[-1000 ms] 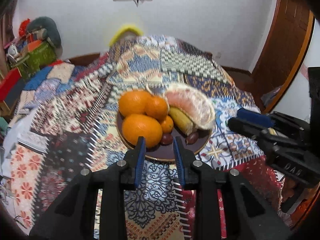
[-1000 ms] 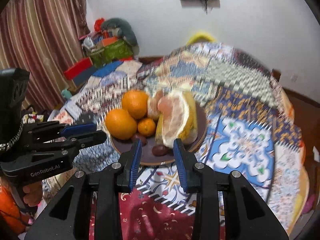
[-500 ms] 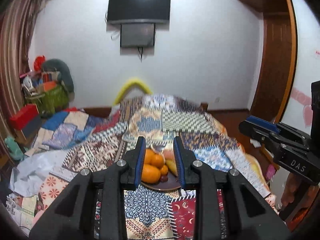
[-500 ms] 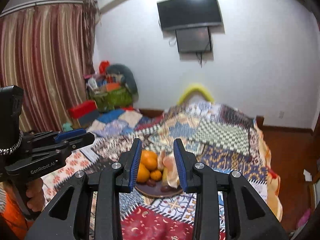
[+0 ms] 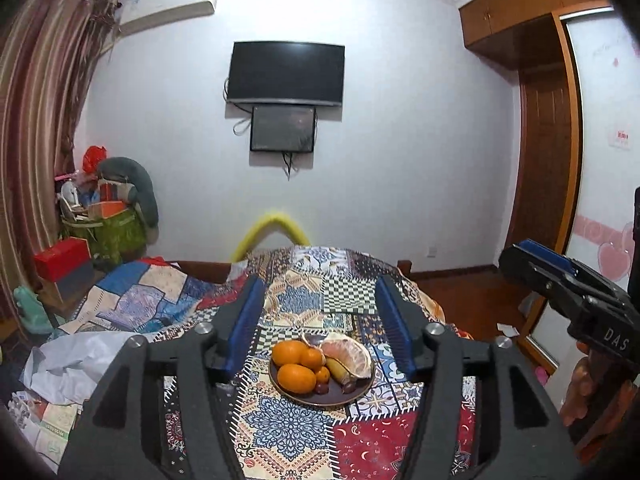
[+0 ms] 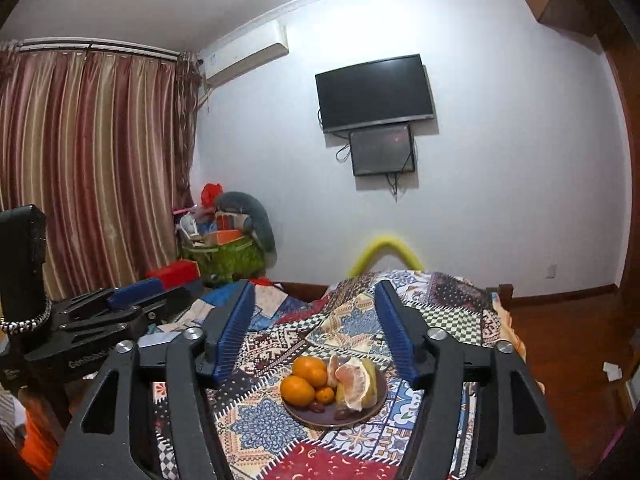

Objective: Organize fruits

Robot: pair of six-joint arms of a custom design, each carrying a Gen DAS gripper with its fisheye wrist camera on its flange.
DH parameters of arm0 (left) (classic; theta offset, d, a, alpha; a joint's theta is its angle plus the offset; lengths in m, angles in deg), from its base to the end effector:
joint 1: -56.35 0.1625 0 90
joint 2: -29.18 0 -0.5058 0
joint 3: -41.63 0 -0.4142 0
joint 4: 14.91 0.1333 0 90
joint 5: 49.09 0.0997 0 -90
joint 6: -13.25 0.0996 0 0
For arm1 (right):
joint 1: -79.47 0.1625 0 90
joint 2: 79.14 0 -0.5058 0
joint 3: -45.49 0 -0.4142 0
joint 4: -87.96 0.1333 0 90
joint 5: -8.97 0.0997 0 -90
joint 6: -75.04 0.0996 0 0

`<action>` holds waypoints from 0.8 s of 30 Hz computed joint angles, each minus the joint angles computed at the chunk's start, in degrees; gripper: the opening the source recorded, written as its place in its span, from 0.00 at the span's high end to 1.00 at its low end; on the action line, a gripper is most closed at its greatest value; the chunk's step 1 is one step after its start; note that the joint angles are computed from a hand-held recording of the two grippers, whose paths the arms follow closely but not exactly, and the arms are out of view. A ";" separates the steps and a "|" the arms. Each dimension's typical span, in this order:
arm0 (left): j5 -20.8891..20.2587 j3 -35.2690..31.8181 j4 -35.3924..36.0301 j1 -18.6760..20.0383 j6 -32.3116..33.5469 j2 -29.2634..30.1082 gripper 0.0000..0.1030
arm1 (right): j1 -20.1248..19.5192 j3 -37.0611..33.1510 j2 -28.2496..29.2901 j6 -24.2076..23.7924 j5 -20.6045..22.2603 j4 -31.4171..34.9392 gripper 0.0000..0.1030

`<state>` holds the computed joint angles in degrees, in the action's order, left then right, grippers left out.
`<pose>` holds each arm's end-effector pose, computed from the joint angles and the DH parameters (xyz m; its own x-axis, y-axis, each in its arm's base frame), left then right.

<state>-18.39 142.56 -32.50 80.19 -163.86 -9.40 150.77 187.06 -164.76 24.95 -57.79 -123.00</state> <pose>-0.4178 -0.4240 0.0044 -0.7314 0.2343 -0.6405 0.6818 0.2731 -0.6786 0.0366 -0.4301 0.3753 -0.7359 -0.3353 0.5883 -0.6687 0.2229 -0.7094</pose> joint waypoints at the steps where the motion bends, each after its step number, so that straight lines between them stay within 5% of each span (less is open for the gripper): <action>1: -0.20 0.32 -0.47 -0.18 0.16 -0.22 0.38 | 0.05 0.23 0.31 0.08 -0.03 -1.21 0.34; 13: -3.65 2.40 -4.20 -1.40 1.53 -1.12 0.07 | 0.34 1.79 1.07 1.14 -0.44 -5.68 0.13; 17: -4.64 2.94 -5.42 -1.75 2.16 -1.19 0.02 | -0.12 2.22 0.91 1.58 -0.13 -6.79 0.01; 24: -5.61 3.05 -6.60 -2.12 3.76 -0.84 0.00 | -0.68 2.87 1.26 1.63 -0.10 -8.58 0.00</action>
